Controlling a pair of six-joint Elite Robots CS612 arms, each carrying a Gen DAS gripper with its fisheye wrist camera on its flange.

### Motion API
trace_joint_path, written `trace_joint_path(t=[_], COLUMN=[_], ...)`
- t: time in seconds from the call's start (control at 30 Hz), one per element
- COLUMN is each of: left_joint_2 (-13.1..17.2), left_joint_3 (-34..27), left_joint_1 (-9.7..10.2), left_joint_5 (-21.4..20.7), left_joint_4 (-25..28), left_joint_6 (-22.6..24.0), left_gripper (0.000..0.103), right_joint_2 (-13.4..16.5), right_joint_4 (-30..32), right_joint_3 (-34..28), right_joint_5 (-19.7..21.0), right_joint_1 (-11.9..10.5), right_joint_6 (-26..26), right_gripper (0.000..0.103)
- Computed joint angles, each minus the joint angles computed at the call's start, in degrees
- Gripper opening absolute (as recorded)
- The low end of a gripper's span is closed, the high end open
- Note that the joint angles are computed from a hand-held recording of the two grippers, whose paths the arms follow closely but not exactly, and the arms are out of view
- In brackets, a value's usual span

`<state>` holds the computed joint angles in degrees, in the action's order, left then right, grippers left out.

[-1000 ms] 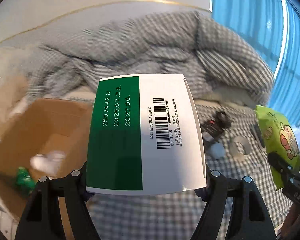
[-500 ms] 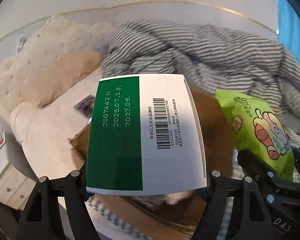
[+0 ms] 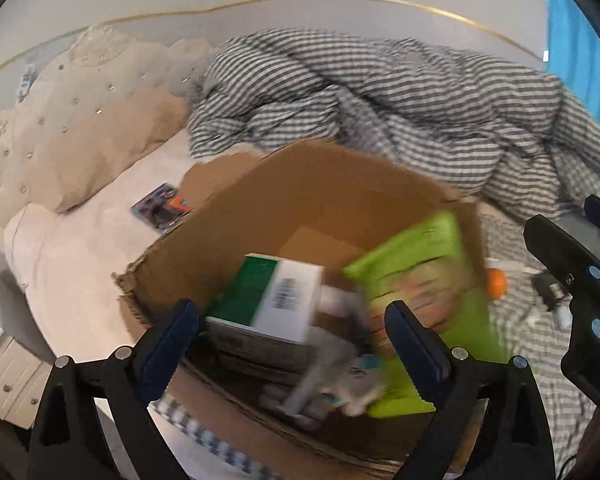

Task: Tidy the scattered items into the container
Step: 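Grasp the floral tissue pack with the right tool while the left tool grasps the black rectangular box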

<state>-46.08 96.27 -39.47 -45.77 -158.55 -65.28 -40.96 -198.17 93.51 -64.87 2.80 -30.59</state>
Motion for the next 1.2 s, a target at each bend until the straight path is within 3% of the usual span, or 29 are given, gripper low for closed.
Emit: trace_joint_path(t=[0.2, 0.37, 0.53, 0.63, 0.77, 0.87, 0.93, 1.07, 1.13, 1.2], left_joint_2=[1.2, 6.1, 13.2, 17.5, 22.1, 24.8, 26.2, 29.3, 30.5, 31.8], left_joint_3=[-3.9, -11.8, -22.7, -29.9, -37.8, -42.9, -45.6, -51.4, -53.7, -56.2], left_joint_1=[-3.07, -4.51, -4.72, -4.48, -4.53, -4.21, -3.95, -3.25, -2.96, -2.70], left_joint_5=[2.5, -0.4, -7.2, -11.0, -11.7, -11.8, -11.8, -12.1, -12.2, -12.4], left_joint_4=[-5.5, -7.2, -2.6, 3.2, 9.4, 11.5, 12.6, 14.9, 15.6, 16.6], left_joint_6=[8.2, 14.7, 17.0, 18.6, 21.2, 23.0, 23.9, 24.9, 25.4, 26.0], left_gripper=[0.103, 0.103, 0.103, 0.103, 0.103, 0.103, 0.103, 0.103, 0.103, 0.103], right_joint_2=[-2.0, -1.7, 1.3, 3.9, 8.1, 10.8, 12.4, 16.0, 17.4, 19.3], right_joint_4=[1.5, 3.1, 6.8, 11.0, 14.2, 14.1, 16.3, 24.1, 25.6, 26.3], right_joint_3=[1.2, 1.1, -2.0, -5.8, -12.4, -16.6, -19.9, -27.7, -30.1, -33.1], right_joint_5=[4.4, 3.8, -2.6, -6.5, -13.1, -11.0, -10.3, -8.3, -9.6, -13.6], right_joint_1=[-5.6, -9.9, -14.2, -16.8, -19.5, -21.7, -22.2, -22.0, -21.4, -20.4], right_joint_6=[5.2, 6.8, 8.1, 10.8, 15.0, 17.3, 18.0, 16.5, 14.5, 12.2], right_gripper=[0.089, 0.089, 0.089, 0.089, 0.089, 0.091, 0.100, 0.101, 0.101, 0.101])
